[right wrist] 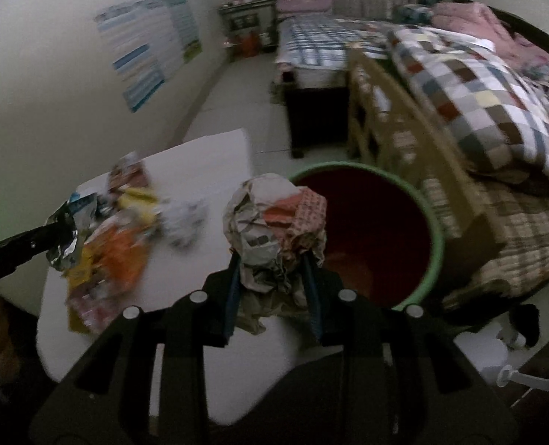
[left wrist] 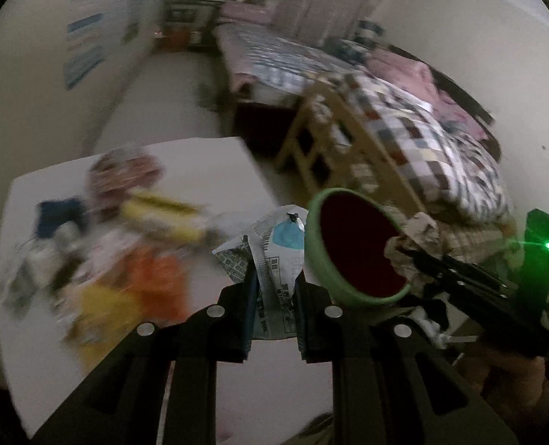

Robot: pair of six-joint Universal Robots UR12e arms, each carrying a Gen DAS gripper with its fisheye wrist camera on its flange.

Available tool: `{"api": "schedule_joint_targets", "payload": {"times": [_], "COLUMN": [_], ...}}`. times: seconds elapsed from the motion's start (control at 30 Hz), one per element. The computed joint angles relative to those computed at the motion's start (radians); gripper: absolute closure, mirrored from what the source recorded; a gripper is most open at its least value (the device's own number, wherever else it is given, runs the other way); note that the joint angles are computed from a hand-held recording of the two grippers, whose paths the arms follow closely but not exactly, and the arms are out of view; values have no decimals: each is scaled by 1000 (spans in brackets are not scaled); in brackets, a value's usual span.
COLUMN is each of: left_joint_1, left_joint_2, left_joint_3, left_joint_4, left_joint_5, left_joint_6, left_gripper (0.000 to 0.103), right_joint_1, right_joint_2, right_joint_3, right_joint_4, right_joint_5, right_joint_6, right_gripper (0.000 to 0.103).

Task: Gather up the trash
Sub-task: 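Carry both held items over the green bin and open both tools to drop them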

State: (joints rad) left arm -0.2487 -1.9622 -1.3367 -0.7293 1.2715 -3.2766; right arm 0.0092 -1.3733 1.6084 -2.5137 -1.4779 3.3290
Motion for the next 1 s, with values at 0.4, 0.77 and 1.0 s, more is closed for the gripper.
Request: {"api": "schedule_joint_targets", "payload": {"times": [0.4, 0.77, 1.0], "left_joint_1": [-81, -99, -86], "left_joint_2": [-197, -312, -315], "left_joint_3": [273, 427, 421], "left_joint_4": [-114, -235, -216], "left_joint_5": [-113, -149, -176], "left_joint_6": [35, 36, 5], "left_gripper": [87, 64, 37], "right_joint_1": [-71, -87, -88], "right_joint_2": [34, 75, 77], "right_joint_3": [-6, -32, -28], "right_joint_4": [38, 87, 86], "right_joint_5": [-9, -16, -25], "right_joint_6": [3, -4, -8], "right_gripper": [73, 64, 37]}}
